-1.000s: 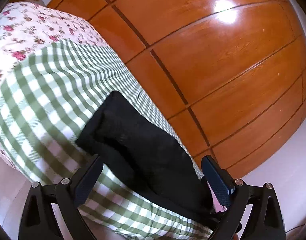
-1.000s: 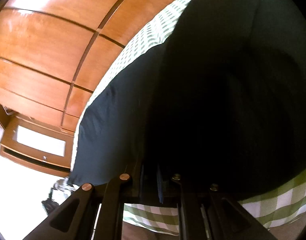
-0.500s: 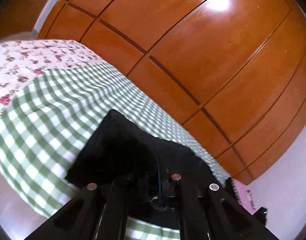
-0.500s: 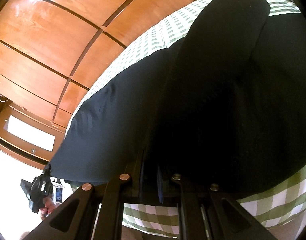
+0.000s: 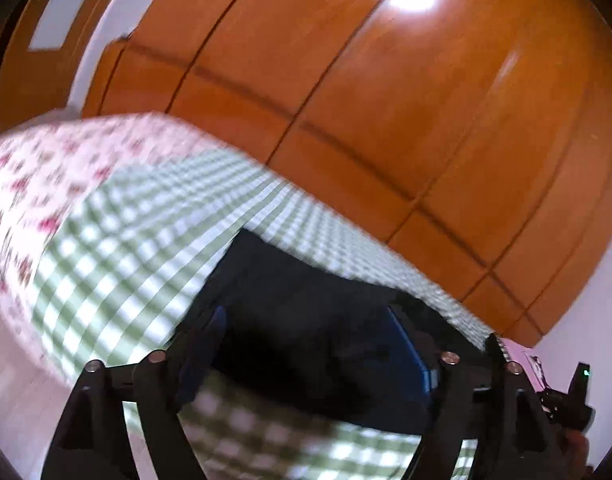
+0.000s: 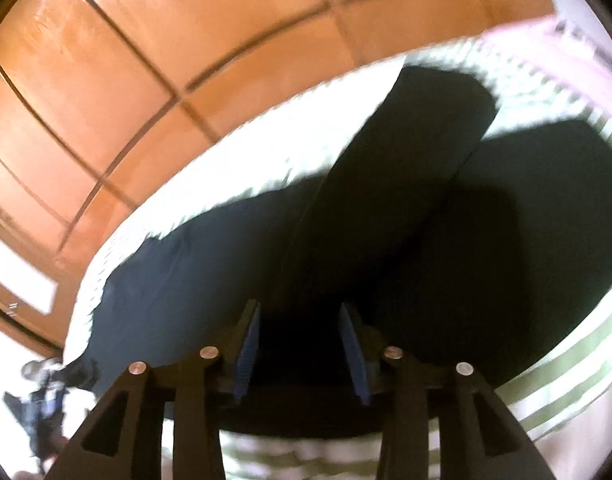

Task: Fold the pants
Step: 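Lower the pants onto the bed with both tools, folding them over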

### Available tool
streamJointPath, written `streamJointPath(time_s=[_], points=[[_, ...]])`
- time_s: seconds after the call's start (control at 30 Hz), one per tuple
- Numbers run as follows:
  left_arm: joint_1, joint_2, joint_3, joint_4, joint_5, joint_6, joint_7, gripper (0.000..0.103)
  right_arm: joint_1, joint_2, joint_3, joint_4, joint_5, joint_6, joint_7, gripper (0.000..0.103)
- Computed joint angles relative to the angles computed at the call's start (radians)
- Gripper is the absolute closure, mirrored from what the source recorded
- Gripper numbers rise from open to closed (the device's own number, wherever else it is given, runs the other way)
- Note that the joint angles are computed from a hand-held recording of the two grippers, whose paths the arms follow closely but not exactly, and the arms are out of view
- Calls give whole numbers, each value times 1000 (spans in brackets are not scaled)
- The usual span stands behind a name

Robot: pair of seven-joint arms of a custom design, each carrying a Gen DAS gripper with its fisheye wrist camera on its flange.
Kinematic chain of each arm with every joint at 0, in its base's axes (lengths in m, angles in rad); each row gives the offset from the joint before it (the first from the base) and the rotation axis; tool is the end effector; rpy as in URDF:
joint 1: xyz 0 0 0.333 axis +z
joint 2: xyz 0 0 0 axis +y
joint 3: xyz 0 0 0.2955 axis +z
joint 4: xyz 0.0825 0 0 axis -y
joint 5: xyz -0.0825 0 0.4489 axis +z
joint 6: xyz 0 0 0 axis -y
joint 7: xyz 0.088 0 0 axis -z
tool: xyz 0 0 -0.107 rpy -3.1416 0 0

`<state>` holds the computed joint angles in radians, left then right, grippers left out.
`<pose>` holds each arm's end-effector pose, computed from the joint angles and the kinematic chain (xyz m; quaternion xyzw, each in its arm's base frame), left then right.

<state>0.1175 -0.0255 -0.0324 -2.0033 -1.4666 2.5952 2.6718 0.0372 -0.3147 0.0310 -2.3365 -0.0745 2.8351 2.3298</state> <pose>0.6426 0.0743 0.4762 -0.6162 0.5607 -0.5387 0.1252 0.5635 0.0432 0.5083 -0.4175 0.8178 -0.1706 0.3575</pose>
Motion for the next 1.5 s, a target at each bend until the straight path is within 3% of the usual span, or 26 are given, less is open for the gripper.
streamJointPath(time_s=[0.1,0.17,0.27,0.43,0.53,0.7,0.87,1.0,1.03,1.13,1.2,1.23,1.5], points=[[-24,25,-23,46,11,46,64,20,-146,-30,98,46,-243,-116,165,59],[-34,60,-37,87,82,62,5,19,-166,-15,94,102,-327,-188,196,58],[-43,130,-59,151,220,73,-147,14,-140,52,45,210,-332,-271,175,57],[-89,235,-61,235,730,90,-639,14,-83,249,-18,474,-294,-461,130,57],[-131,268,-43,246,974,128,-842,10,-52,373,-59,631,-282,-573,101,57],[-156,276,-40,205,1209,225,-976,1,-15,593,-120,903,-298,-725,93,57],[-227,257,34,115,1547,364,-1183,0,-14,775,-159,1131,-246,-873,67,57],[-168,252,-22,101,1543,380,-1201,0,-28,841,-174,1201,-210,-954,35,57],[-160,254,-30,104,1544,378,-1204,0,-32,828,-174,1176,-200,-942,36,57],[-179,250,-8,91,1612,405,-1269,0,-59,716,-167,991,-147,-787,31,62],[-188,249,4,82,1651,428,-1308,0,-78,644,-160,887,-105,-707,1,88],[-192,249,8,81,1666,434,-1325,0,-86,601,-157,830,-84,-665,-11,92],[-172,250,-10,78,1673,451,-1338,0,-111,205,-151,395,-144,-392,62,96]])
